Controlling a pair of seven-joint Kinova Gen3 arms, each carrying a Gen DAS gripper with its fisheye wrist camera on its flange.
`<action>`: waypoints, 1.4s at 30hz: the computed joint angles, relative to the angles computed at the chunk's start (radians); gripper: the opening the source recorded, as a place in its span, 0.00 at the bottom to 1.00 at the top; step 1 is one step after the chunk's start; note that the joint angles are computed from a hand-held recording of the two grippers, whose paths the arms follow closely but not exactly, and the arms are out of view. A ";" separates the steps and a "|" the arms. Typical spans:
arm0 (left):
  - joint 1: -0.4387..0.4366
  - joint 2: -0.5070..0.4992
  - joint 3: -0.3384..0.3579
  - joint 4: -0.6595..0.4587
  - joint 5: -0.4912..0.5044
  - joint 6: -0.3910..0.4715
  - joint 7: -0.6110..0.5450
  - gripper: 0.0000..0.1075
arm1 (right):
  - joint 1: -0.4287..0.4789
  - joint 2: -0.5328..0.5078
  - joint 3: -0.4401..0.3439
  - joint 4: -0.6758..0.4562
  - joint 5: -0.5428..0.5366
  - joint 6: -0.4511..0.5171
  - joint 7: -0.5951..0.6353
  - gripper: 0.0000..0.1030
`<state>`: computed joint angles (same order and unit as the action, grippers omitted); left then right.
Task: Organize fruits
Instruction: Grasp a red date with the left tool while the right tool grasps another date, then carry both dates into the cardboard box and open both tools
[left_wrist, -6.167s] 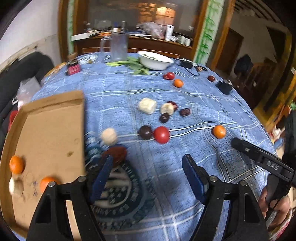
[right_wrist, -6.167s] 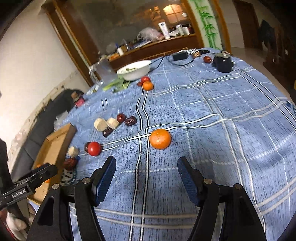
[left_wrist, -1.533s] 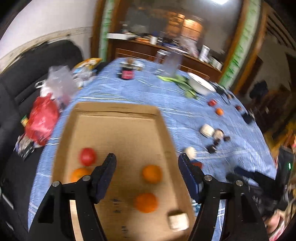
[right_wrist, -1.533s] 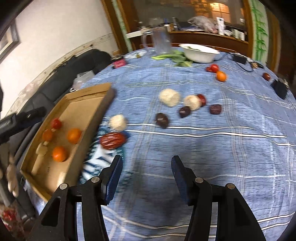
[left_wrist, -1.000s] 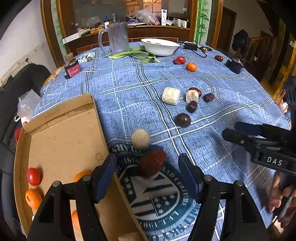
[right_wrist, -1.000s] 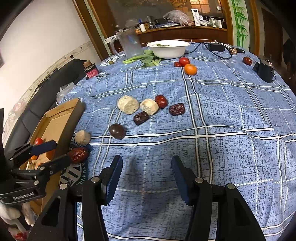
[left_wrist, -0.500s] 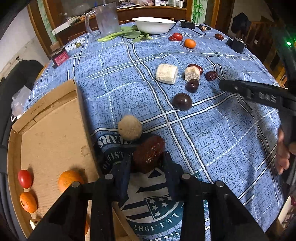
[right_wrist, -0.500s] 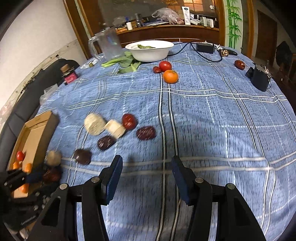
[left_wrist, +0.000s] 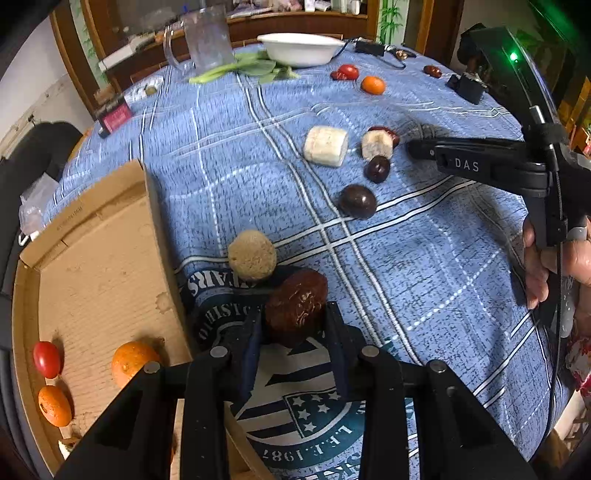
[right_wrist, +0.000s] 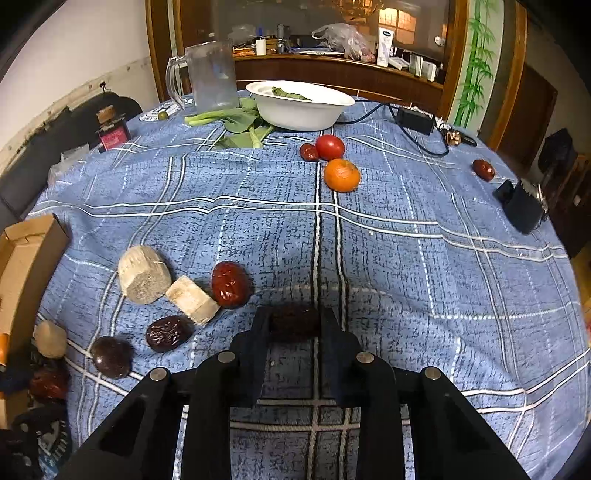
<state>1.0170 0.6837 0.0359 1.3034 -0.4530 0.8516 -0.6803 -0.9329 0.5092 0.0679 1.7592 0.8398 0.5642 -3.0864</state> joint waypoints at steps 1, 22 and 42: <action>0.023 -0.006 -0.019 0.009 -0.023 -0.005 0.024 0.29 | -0.007 -0.010 0.008 0.015 0.009 -0.011 -0.022 0.28; 0.128 -0.271 -0.028 0.352 -0.304 -0.139 0.463 0.29 | -0.096 -0.191 -0.201 0.089 0.240 0.157 -0.261 0.28; -0.109 -0.391 0.075 0.633 -0.424 -0.221 0.769 0.29 | -0.136 0.007 -0.244 -0.223 -0.002 0.027 0.125 0.29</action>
